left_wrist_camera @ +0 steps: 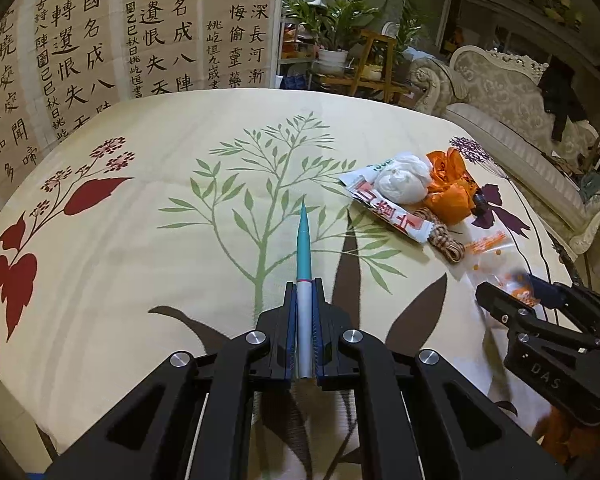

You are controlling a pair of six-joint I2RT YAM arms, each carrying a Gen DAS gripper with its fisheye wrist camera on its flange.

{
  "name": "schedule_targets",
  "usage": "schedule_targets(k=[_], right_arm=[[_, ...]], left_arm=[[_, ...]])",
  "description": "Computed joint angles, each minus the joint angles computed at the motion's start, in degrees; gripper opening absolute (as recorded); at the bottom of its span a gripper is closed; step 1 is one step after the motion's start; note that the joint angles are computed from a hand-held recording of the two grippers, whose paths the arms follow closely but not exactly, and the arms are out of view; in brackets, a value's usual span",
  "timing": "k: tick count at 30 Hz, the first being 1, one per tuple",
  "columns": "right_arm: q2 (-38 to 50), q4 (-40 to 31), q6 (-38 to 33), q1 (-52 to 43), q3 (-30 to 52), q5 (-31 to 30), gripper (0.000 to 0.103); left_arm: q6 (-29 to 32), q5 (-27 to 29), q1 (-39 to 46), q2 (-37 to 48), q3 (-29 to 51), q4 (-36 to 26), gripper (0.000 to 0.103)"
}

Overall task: Collect trash
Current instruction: 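Grasp the clear snack wrapper with the right gripper while the left gripper holds a teal tube, then carry the wrapper and teal tube over the bin and open both grippers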

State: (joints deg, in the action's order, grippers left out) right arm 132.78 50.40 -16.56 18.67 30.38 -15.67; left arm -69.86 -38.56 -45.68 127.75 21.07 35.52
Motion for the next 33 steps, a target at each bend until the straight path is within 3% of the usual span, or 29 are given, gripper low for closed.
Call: schedule_targets(k=[7, 13, 33], right_arm=[[-1.39, 1.94, -1.26, -2.56, -2.21, -2.24, 0.034], [-3.09, 0.26, -2.09, -6.13, -2.15, -4.73, 0.013], [-6.54, -0.81, -2.5, -11.67, -2.17, -8.13, 0.008]], left_arm=[[0.08, -0.33, -2.06, -0.98, 2.84, -3.65, 0.008], [2.35, -0.02, -3.08, -1.11, 5.99, -5.24, 0.008], [4.13, 0.09, -2.76, -2.06, 7.99, -7.26, 0.008]])
